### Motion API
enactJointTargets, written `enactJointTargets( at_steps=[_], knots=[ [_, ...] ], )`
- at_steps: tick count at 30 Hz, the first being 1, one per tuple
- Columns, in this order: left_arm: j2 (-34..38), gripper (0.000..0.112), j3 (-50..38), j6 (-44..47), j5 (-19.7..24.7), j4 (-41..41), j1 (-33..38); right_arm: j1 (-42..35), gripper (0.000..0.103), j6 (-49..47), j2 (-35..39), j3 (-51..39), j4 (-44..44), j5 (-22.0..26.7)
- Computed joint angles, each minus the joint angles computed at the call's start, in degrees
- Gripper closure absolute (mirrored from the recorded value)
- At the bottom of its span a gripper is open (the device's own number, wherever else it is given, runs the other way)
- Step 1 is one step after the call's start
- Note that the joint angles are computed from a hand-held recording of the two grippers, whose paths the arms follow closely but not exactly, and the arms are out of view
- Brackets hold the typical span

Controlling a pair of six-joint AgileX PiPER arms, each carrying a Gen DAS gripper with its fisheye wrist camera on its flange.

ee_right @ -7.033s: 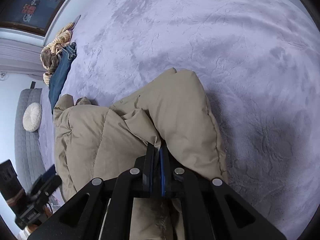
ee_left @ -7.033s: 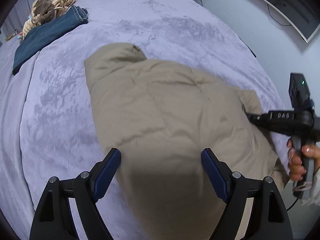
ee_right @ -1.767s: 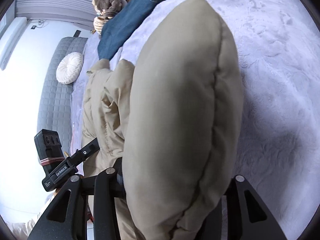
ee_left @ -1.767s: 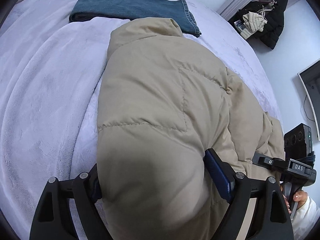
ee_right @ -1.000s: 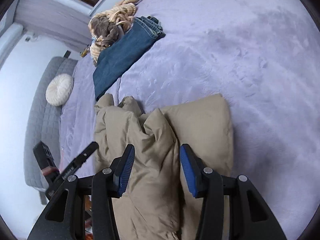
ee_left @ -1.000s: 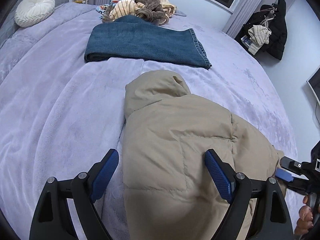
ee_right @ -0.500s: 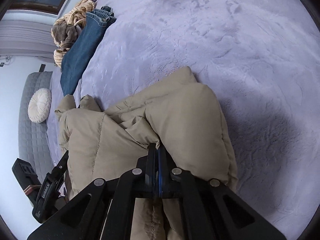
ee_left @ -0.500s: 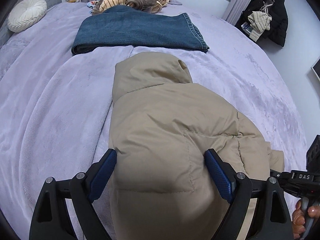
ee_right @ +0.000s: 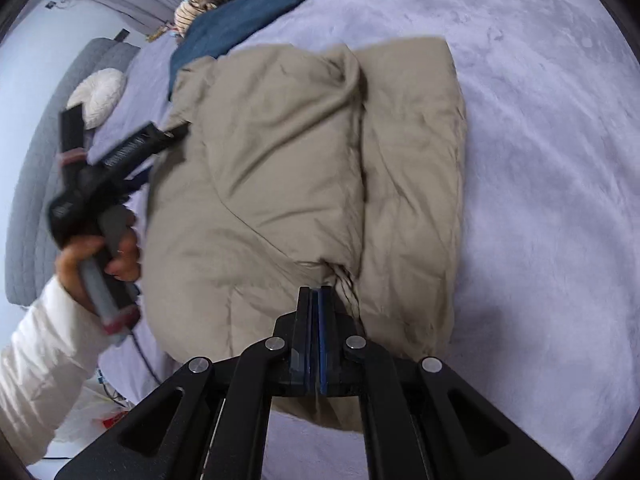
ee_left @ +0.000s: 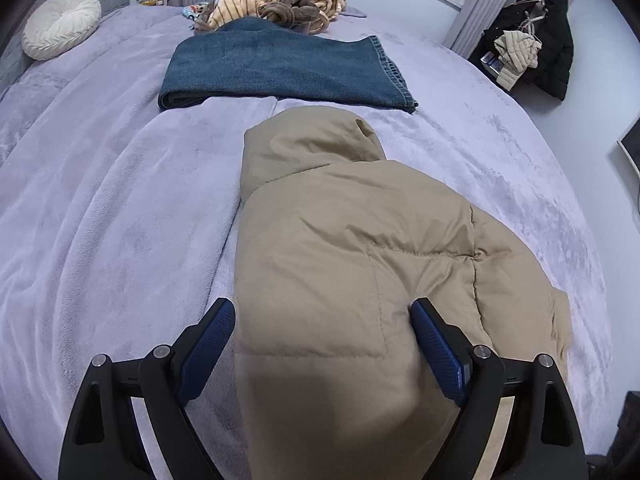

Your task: Fold large clothes

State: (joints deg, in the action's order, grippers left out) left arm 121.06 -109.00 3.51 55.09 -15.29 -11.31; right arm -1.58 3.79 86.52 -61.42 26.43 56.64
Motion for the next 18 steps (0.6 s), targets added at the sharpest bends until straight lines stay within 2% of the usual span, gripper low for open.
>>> enactJointTargets(
  at_steps=[2,6,10,14,18],
  knots=[
    [-5.44,0.022,6.64,3.66,-1.75,-0.98,0.8,-0.76,0.103,-0.5,-0.26,3.25,1.52,-2.8],
    [-16.08,0.023,20.84,9.48,-2.52,-4.48,3.33,-0.54,0.103,-1.64,-1.04,5.91,1.66,-5.82],
    [-21.93,0.023,31.53,10.88,-4.06,-3.42,3.17,0.58,0.103,0.4,-1.92,6.94,0.32,-7.31],
    [-22.46,0.019,35.41,10.23,-4.74,-3.07,2.92,2.95,0.103,4.36,-2.5,6.96,-2.91,-7.38],
    [-23.32,0.019,34.45,8.05,-2.15,-1.0,2.77,6.24,0.103,11.02,-2.53,2.62,-7.07,-3.32]
  ],
)
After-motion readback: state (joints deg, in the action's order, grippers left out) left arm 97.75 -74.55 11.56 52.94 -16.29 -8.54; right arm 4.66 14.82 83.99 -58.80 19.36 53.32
